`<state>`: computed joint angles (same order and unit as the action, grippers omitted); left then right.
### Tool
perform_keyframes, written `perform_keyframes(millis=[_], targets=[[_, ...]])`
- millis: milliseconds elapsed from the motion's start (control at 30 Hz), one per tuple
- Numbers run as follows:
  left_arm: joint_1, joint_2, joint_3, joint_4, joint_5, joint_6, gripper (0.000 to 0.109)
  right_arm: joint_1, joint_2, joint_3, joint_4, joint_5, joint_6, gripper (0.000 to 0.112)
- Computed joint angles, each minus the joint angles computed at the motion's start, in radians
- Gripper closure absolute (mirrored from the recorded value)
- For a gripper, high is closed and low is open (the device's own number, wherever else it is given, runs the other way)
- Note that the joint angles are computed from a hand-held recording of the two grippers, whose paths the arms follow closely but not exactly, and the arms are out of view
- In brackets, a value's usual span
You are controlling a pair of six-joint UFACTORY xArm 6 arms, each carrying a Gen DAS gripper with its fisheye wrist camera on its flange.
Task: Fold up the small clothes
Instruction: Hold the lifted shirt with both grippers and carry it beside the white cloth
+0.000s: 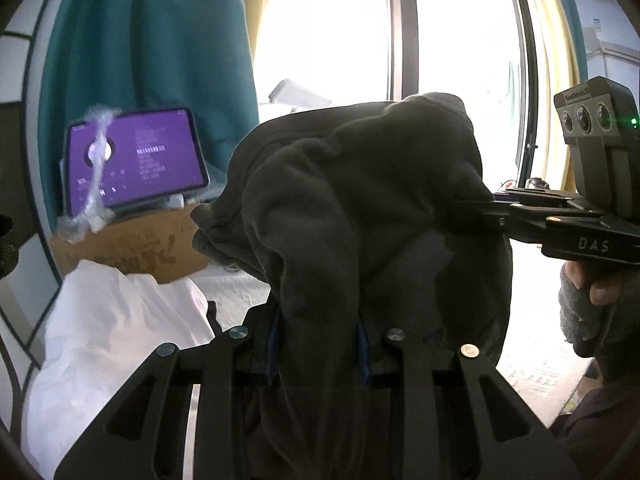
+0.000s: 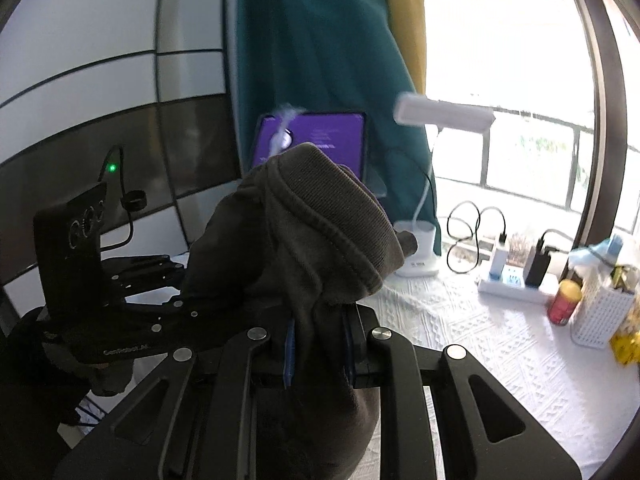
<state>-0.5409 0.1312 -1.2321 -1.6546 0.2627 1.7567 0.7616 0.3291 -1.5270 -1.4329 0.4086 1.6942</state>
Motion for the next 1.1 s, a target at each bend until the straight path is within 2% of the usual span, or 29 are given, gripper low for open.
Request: perform_keyframes(millis=[300,500,700,900,1100], targets=[[0.004,0.156,-0.125,0.259,0.002,-0.265,0.08,-0.093,0.119,-0.084,0.082,-0.097,-0.022,0.092],[0.013,0.248,-0.196,0.435,0.004,-0.457,0.08,-0.139,0.203,-0.143,0.196,-0.154,-0.115,0.092],[0.02,0.33,-0.251,0.604,0.004,-0.618,0.08,-0.173,0.304,-0.206,0.415,-0.2,-0.298,0.092],[0.044,0.413,-0.326,0.791,0.049,-0.829,0.08,-0.18,0.375,-0.249,0.643,-0.218,-0.503,0.092],[0.065,0.464,-0.397,0.938,0.125,-0.983,0.076,-0.195,0.408,-0.238,0.832,-0.229,-0.621,0.092]])
